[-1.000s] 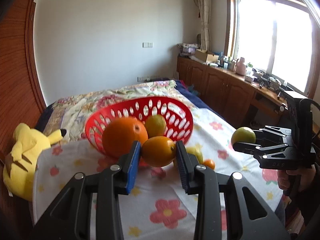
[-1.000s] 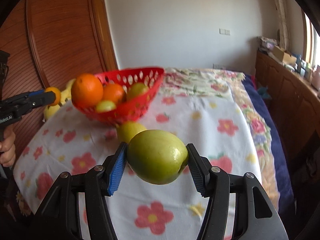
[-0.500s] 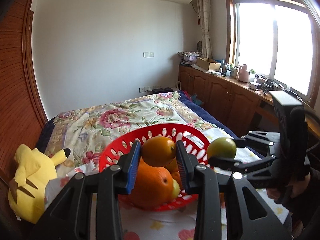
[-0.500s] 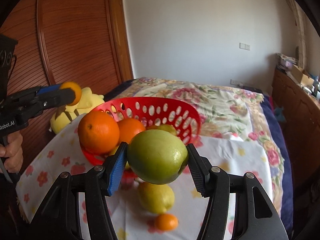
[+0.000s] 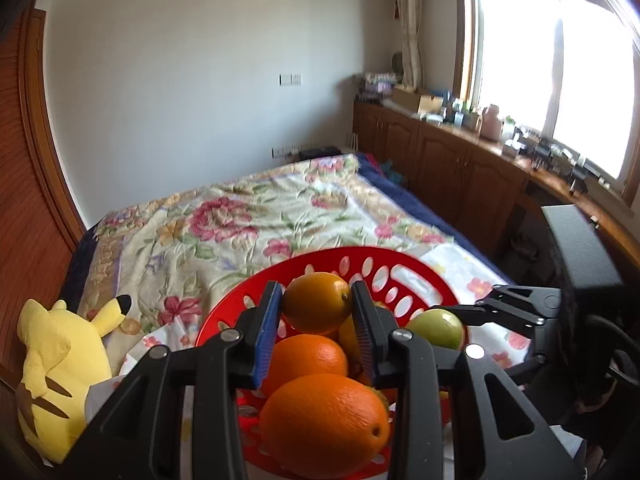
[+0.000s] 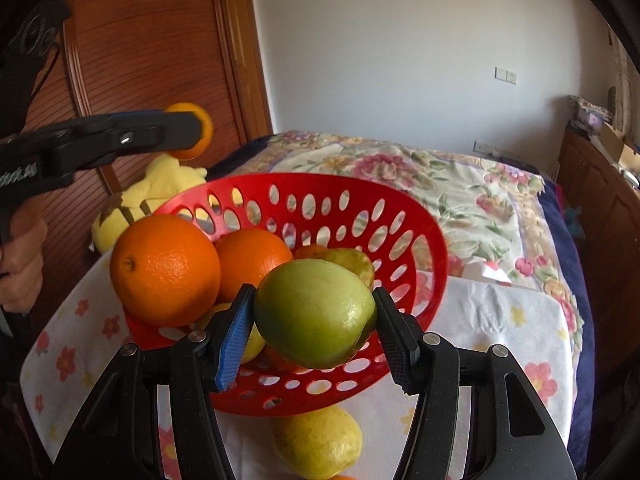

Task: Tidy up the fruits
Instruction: 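Carry the mandarin and green apple into the red basket and open both tools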

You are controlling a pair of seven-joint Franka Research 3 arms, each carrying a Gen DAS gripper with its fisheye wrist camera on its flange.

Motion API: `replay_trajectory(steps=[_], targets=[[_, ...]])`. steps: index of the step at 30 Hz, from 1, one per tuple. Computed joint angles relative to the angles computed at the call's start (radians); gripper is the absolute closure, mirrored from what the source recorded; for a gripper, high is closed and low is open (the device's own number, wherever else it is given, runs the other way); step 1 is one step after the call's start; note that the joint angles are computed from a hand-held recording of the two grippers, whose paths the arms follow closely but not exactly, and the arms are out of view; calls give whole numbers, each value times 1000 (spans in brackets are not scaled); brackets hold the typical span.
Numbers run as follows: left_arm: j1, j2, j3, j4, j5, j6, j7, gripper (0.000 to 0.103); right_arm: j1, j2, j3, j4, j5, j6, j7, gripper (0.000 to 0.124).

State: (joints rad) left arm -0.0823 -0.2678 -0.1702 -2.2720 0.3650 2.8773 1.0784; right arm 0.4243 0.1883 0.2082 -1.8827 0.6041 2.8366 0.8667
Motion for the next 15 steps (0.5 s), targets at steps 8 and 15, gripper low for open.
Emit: replay_trajectory(steps=[8,15], targets=[[-52,88,44,97,-144,-129,190,69,7,20,-3,7,-34,-1,14,64],[-45,133,32,151,-196,-190,260,69,-14,12,18,6,44,-4,-40,63]])
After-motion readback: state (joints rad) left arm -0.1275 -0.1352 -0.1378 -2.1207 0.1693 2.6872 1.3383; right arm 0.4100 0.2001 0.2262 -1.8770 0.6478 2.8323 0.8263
